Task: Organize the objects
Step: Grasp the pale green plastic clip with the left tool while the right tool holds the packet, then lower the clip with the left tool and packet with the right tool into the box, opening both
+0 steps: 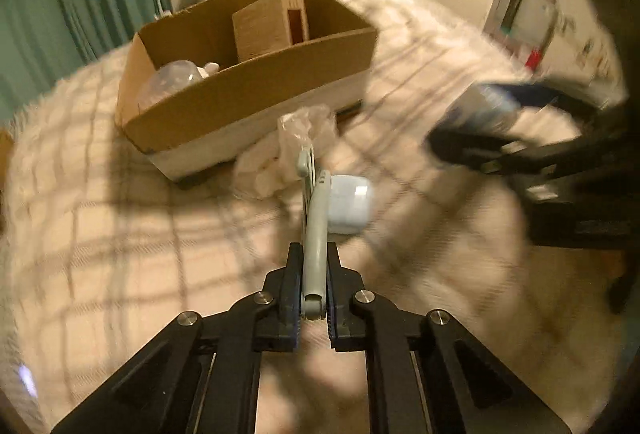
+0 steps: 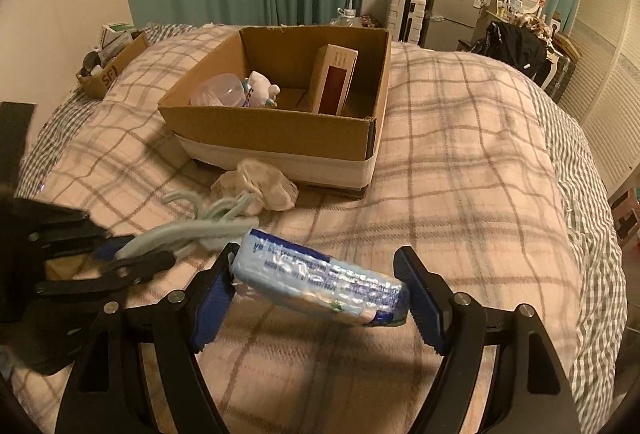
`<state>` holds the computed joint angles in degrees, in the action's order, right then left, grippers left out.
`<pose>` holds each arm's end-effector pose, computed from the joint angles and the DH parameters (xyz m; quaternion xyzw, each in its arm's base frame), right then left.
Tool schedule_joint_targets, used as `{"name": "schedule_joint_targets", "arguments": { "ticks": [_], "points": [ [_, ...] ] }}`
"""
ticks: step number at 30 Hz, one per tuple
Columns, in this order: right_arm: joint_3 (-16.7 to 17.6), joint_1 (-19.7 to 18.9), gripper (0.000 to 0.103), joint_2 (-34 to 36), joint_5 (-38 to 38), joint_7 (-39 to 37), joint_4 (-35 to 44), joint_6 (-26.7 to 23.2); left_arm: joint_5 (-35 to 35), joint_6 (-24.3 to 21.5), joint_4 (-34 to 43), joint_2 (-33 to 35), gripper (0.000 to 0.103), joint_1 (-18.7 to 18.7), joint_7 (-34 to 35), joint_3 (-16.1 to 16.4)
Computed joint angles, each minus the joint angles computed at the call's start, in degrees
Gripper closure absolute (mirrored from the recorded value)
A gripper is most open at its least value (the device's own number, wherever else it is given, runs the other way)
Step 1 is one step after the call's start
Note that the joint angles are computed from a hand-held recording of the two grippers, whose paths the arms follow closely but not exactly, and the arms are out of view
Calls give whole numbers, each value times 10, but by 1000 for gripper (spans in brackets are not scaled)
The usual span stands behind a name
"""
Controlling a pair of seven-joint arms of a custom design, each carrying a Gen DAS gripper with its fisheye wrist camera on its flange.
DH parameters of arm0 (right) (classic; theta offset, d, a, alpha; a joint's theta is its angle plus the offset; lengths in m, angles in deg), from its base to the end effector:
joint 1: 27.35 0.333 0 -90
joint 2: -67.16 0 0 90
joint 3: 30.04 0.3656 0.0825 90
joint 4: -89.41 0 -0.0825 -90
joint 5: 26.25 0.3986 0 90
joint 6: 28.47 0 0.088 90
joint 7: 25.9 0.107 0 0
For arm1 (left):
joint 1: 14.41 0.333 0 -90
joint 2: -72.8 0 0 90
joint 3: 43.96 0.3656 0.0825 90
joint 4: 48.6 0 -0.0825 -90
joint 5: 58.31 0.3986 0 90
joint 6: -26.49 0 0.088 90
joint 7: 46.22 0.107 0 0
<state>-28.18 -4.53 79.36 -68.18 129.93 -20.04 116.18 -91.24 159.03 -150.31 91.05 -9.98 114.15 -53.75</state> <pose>0.5993 0.2811 0.4678 -0.6007 0.7333 -0.2571 0.1881 0.6868 -0.0630 0.4476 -0.2900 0.9169 -0.2702 0.0464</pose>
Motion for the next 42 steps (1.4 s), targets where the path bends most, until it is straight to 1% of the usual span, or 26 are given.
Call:
{"name": "schedule_joint_targets", "arguments": {
  "ticks": [1, 2, 3, 4, 5, 9, 12, 17, 20, 23, 26, 29, 31, 33, 36, 38, 40, 42],
  "points": [
    [-1, 3, 26, -3, -6, 7, -2, -1, -22, -27, 5, -5, 94, 11, -7, -2],
    [-1, 5, 26, -7, -12, 14, -4, -3, -32, -30, -3, -16, 94, 14, -8, -2],
    [-1, 7, 26, -11, -19, 22, -6, -6, -44, -22, -13, -25, 94, 15, -5, -2],
    [0, 10, 26, -16, -27, 31, -8, -10, -65, -3, -26, -39, 94, 17, 1, -2],
    [1, 12, 26, -20, -33, 37, -9, -13, -73, 3, -24, -42, 94, 15, -1, -1],
    [10, 17, 26, -42, -63, 62, -16, -31, -120, -20, -21, -60, 94, 27, 13, 6],
    [18, 20, 26, -59, -88, 80, -18, -49, -144, -4, -30, -81, 94, 26, 39, 11],
    [31, 21, 26, -71, -118, 91, -6, -72, -162, 5, -21, -94, 94, 19, 47, 19],
    [35, 21, 26, -74, -135, 94, 8, -76, -164, 24, -4, -89, 94, 13, 36, 19],
    [35, 21, 26, -66, -151, 85, 33, -76, -158, 45, 28, -69, 94, 6, 14, 16],
    [28, 18, 26, -47, -157, 66, 67, -70, -149, 57, 77, -38, 94, 2, -18, 8],
    [16, 12, 26, -18, -149, 42, 109, -55, -125, 80, 122, -5, 94, -6, -48, -3],
    [6, 9, 26, 9, -137, 18, 147, -52, -104, 88, 162, 25, 94, -11, -75, -10],
    [-5, 4, 26, 35, -116, -9, 182, -47, -86, 92, 200, 54, 94, -14, -94, -18],
    [-19, -7, 26, 72, -69, -50, 228, -35, -53, 111, 257, 101, 94, -24, -132, -27],
    [-29, -12, 26, 97, -42, -78, 258, -35, -29, 105, 306, 138, 94, -29, -160, -32],
    [-36, -18, 26, 126, -11, -111, 293, -41, -1, 88, 365, 183, 94, -36, -196, -34],
    [-41, -21, 26, 154, 19, -143, 328, -50, 21, 79, 404, 212, 94, -42, -224, -37]
  ]
}}
